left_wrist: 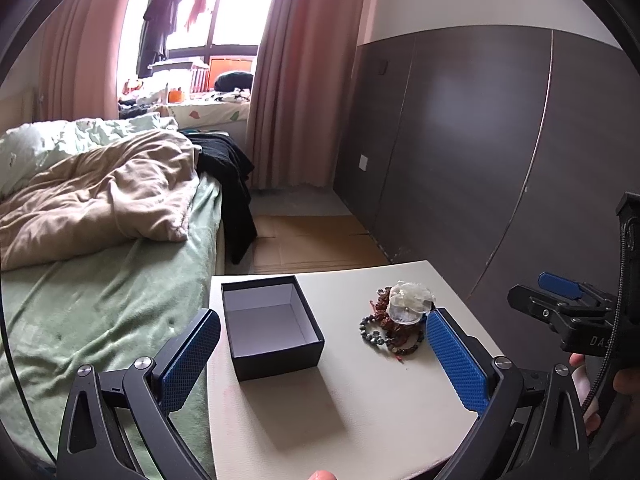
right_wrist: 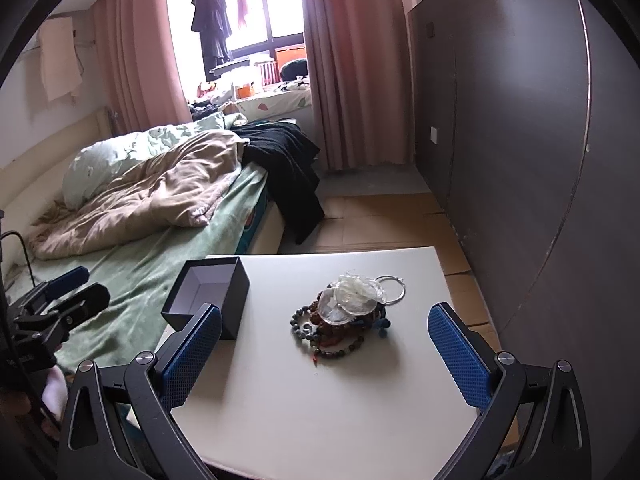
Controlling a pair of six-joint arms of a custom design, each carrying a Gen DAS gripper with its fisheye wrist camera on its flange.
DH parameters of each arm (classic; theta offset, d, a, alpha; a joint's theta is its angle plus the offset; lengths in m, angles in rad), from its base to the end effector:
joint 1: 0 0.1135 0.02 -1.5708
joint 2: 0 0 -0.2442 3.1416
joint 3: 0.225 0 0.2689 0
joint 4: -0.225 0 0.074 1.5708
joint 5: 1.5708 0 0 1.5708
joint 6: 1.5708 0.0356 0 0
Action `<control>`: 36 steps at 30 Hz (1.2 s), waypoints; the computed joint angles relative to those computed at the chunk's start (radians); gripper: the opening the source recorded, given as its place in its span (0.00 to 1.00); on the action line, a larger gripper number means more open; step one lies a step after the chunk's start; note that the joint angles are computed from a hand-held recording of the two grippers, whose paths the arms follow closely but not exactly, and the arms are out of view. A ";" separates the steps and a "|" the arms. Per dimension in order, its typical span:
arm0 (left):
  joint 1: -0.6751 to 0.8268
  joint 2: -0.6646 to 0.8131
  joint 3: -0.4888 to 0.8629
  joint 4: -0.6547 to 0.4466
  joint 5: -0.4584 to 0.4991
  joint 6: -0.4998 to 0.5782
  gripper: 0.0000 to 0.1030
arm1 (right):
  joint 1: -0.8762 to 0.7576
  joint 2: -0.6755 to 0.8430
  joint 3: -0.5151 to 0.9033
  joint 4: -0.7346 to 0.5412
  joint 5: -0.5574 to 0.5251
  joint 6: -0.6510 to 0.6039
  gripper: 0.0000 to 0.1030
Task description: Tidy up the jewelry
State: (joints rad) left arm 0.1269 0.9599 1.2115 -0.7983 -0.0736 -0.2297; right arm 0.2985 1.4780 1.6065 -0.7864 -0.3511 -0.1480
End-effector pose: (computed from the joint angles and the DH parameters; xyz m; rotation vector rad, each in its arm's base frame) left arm 0.2104 0.0295 0.3800 -0.4183 2.0741 0.0167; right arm 0.3163 0.1101 0.3841 -0.6783 2.1167 0.4734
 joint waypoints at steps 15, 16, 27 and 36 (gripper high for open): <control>-0.010 -0.009 -0.007 -0.003 -0.001 -0.003 1.00 | 0.002 0.000 0.002 -0.004 0.014 -0.002 1.00; -0.012 -0.006 -0.005 -0.004 0.001 -0.004 1.00 | 0.003 0.001 0.002 -0.003 0.016 -0.002 1.00; -0.043 0.048 0.019 0.018 -0.027 -0.006 1.00 | -0.005 0.064 0.052 -0.017 0.019 0.013 1.00; -0.028 0.153 0.030 0.093 0.019 -0.007 0.96 | -0.050 0.167 0.151 -0.038 0.015 0.056 1.00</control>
State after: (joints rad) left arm 0.0984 1.1133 1.2419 -0.7048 -0.0542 -0.2370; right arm 0.2484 1.6455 1.7573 -0.8243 -0.3357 -0.0924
